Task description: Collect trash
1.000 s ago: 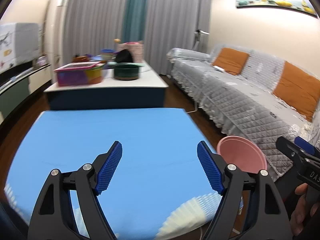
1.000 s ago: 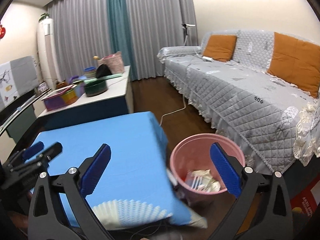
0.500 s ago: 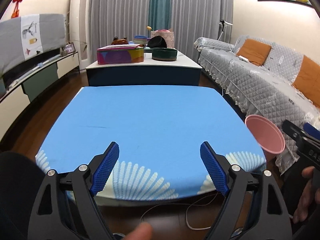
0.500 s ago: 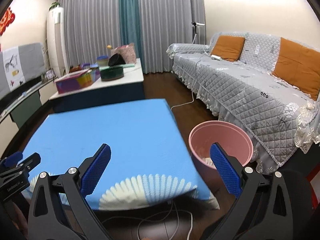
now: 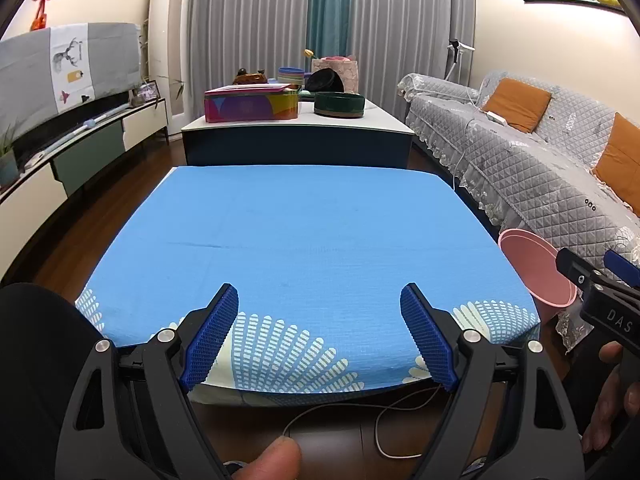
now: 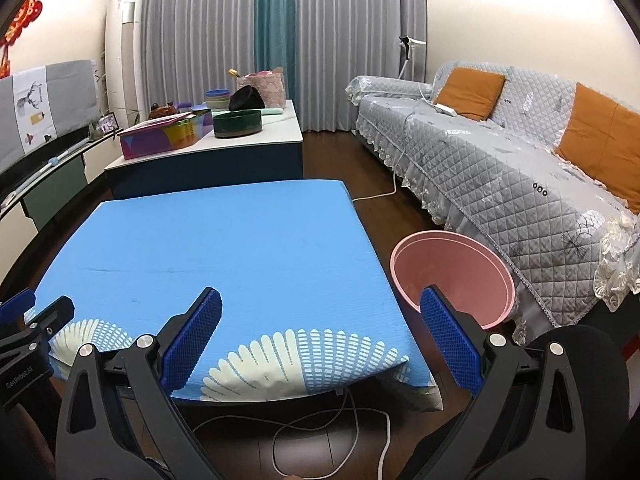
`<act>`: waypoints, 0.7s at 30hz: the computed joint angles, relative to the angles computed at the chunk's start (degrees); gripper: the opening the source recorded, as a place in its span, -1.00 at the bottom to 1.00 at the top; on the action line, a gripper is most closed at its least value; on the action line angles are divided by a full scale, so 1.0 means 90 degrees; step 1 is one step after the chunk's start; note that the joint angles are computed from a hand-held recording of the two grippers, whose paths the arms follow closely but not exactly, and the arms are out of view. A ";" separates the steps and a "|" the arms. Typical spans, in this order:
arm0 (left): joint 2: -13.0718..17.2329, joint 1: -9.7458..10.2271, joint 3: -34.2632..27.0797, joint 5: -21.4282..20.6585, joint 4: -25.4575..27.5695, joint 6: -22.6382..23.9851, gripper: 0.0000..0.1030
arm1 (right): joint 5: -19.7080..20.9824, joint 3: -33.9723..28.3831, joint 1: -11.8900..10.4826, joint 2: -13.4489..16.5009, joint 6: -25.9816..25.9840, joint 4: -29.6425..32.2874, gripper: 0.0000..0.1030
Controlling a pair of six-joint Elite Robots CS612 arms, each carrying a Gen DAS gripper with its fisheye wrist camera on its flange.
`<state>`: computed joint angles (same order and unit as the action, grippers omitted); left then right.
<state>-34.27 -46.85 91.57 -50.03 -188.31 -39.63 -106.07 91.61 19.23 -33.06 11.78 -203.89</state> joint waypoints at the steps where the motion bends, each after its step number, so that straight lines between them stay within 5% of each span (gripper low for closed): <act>1: -0.0002 -0.0004 0.0002 0.0013 0.0013 -0.0005 0.57 | 0.0005 0.0002 -0.0006 -0.0002 0.0008 0.0019 0.90; 21: -0.0015 -0.0019 0.0024 0.0031 0.0048 -0.0023 0.57 | 0.0012 -0.0003 -0.0009 -0.0011 0.0033 0.0112 0.90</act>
